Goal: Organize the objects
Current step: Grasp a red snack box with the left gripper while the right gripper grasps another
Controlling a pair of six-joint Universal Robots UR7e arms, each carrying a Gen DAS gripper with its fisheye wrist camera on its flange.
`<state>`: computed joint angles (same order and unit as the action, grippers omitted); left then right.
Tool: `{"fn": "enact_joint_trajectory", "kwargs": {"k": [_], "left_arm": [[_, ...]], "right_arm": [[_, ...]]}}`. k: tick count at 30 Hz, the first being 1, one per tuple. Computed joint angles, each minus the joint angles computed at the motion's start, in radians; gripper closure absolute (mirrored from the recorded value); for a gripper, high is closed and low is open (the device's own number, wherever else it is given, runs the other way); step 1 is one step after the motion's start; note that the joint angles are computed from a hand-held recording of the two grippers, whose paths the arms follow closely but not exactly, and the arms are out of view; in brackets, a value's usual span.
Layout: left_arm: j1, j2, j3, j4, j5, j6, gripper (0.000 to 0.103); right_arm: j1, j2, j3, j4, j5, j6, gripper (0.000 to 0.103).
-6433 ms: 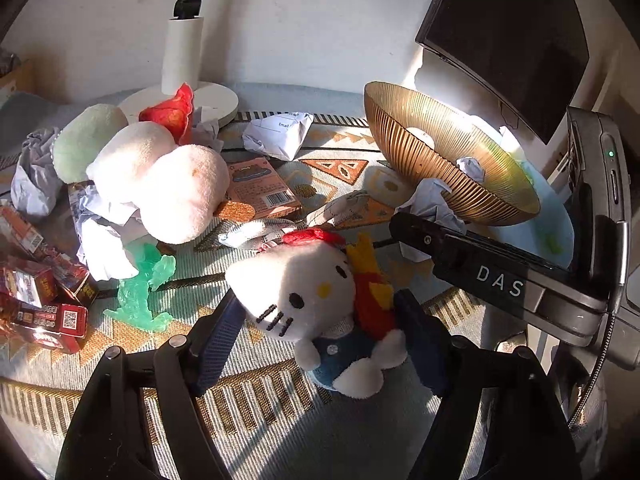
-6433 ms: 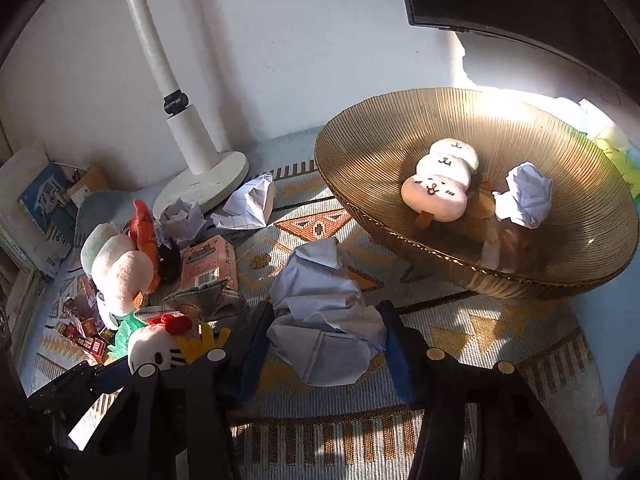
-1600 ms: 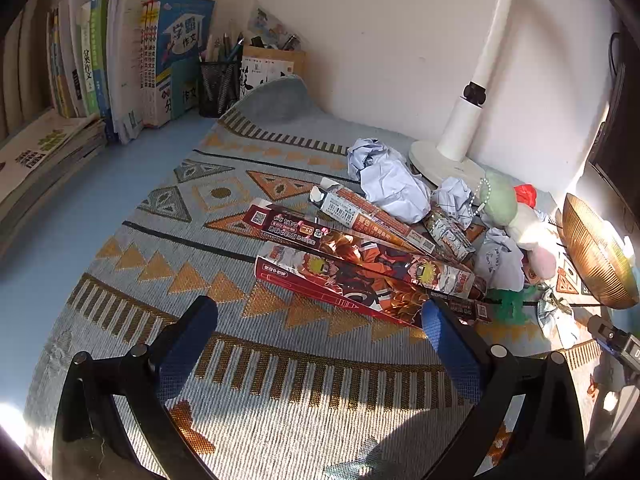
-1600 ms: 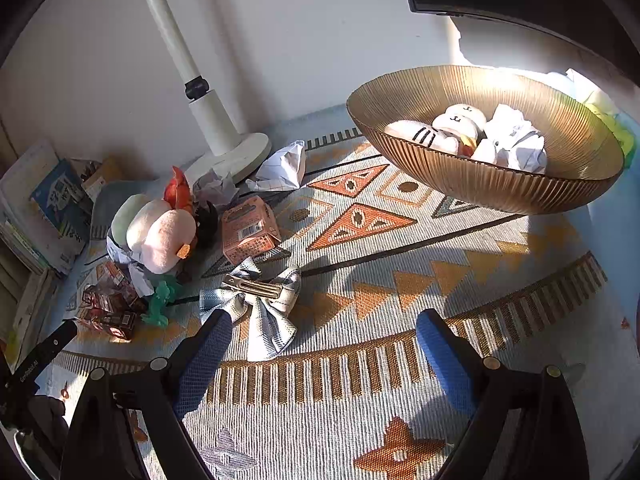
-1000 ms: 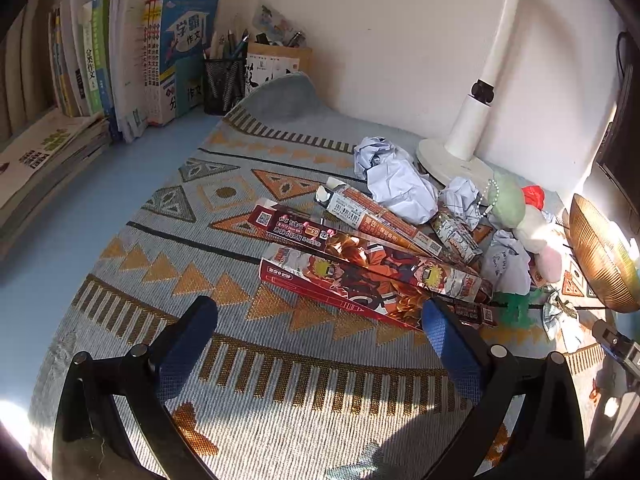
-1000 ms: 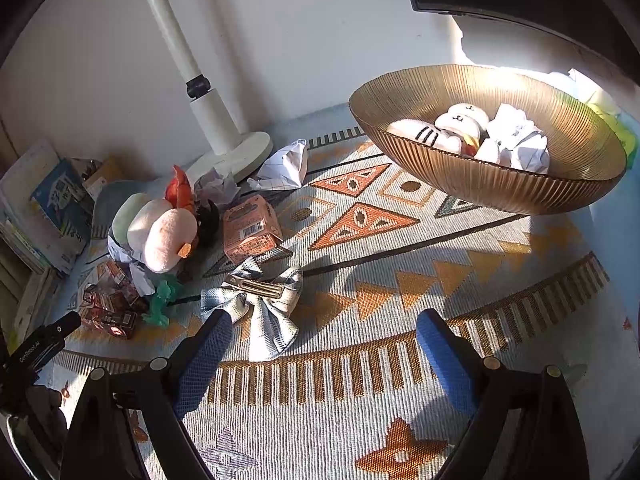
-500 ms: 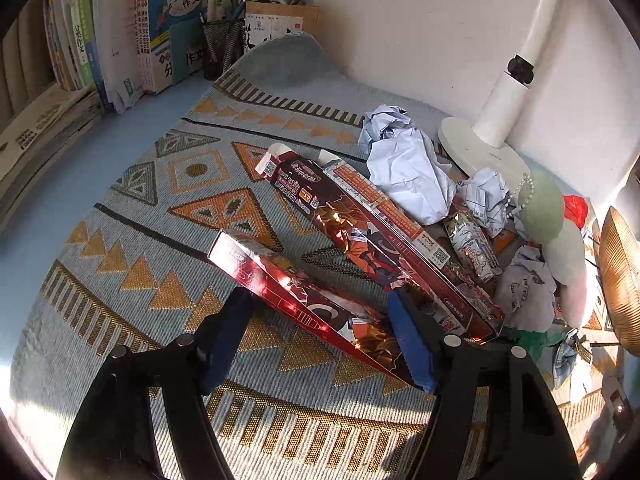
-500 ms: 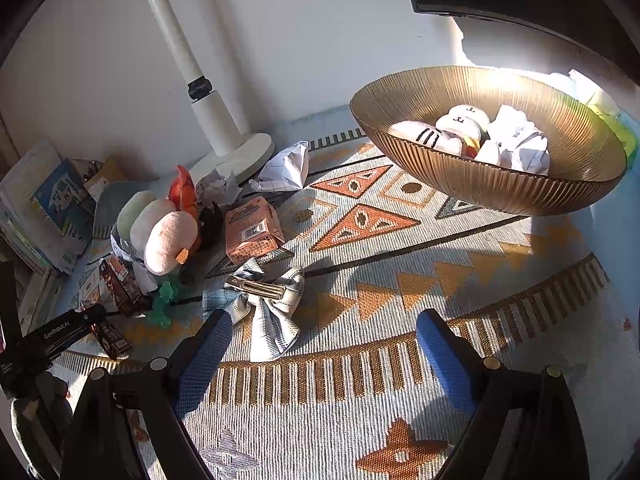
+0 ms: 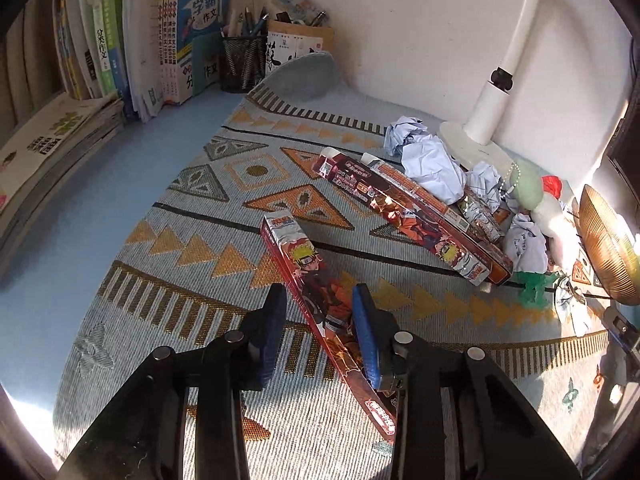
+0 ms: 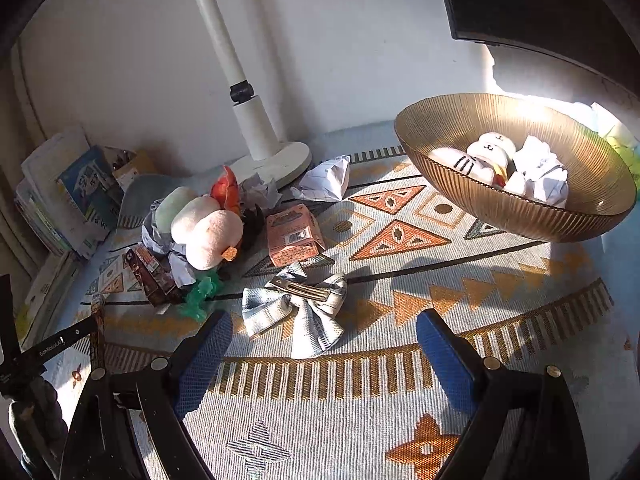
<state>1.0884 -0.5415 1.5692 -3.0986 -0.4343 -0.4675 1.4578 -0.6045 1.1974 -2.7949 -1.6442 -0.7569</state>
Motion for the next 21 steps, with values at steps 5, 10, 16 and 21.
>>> {"fn": "enact_joint_trajectory", "kwargs": {"k": [5, 10, 16, 21], "left_arm": [[0.003, 0.009, 0.005, -0.07, -0.014, 0.068, 0.07], [0.014, -0.014, 0.025, -0.091, -0.102, 0.07, 0.059], [0.033, -0.011, 0.031, -0.152, -0.155, 0.064, 0.057], [0.042, -0.01, 0.028, -0.163, -0.19, 0.084, 0.057]], "right_arm": [[0.093, -0.007, 0.069, 0.068, 0.023, -0.158, 0.01], [0.168, 0.088, 0.015, 0.126, -0.03, -0.302, 0.019], [0.196, 0.251, -0.2, 0.246, -0.127, -0.282, 0.046], [0.203, 0.321, -0.275, 0.192, -0.165, -0.34, 0.046]]}}
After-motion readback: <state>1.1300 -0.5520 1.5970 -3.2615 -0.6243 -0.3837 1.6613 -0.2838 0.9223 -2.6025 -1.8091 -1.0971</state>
